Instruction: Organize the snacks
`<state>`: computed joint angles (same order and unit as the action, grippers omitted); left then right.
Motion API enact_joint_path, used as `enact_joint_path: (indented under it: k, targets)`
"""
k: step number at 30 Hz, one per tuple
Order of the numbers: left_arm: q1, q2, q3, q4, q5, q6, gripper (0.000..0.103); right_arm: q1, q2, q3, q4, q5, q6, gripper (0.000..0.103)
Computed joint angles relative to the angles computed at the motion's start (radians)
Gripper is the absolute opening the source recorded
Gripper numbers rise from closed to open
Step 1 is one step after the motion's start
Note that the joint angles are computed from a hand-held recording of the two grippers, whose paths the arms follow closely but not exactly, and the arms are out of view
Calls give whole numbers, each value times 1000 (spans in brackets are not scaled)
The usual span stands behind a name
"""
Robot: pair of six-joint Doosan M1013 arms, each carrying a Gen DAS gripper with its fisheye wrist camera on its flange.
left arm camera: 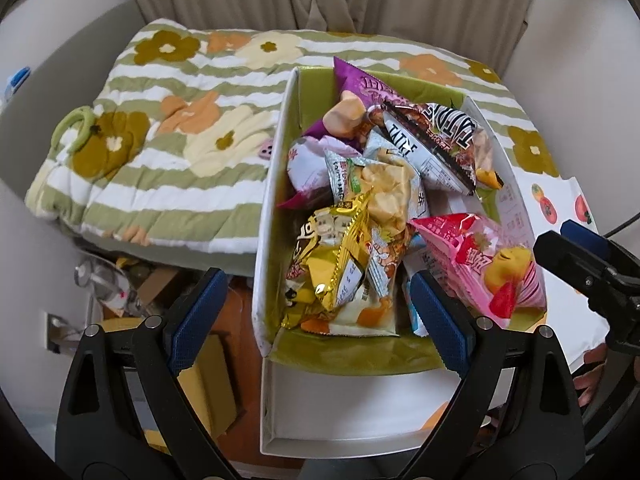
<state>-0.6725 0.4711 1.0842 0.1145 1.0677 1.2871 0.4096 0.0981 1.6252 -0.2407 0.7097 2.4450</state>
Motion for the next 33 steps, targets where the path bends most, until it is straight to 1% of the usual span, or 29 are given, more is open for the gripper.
enact_joint_path:
  k: [5,9,12,15,18,19,21,22,23,25,28,30,33]
  targets:
    - [-7,-18,13,-7,-28,15,92,11,-15,8,-41,15,43,102]
    - [-25,-42,21,7,-53,21,92,38,-44,11,-145,33,121,102]
    - [-44,-73,36,30,-88,9,92,62,-76,18,-229,46,183,102]
    - [-72,-111,58,84,-135,-30,92,90,-113,24,-334,76,239,102]
    - [-111,-156,87,175,-193,-118,92,117,-154,28,-430,124,279,102]
    - [-125,-173,99,209,-211,-156,93,131,-171,31,-474,154,299,102]
    - [-150,-207,130,282,-256,-234,103,156,-198,36,-543,206,333,102]
    - [-165,-228,153,331,-288,-280,103,171,-212,36,-572,246,346,102]
    - [-174,-239,166,358,-305,-305,103,180,-218,34,-586,271,352,102]
    - [-201,-273,202,424,-344,-368,103,214,-245,44,-645,340,386,102]
    - [-230,-307,240,466,-380,-412,103,274,-277,64,-739,444,442,102]
    - [-252,-322,260,521,-386,-454,103,311,-286,71,-782,509,460,102]
    - [-283,-341,295,609,-396,-517,103,345,-297,87,-816,568,491,102]
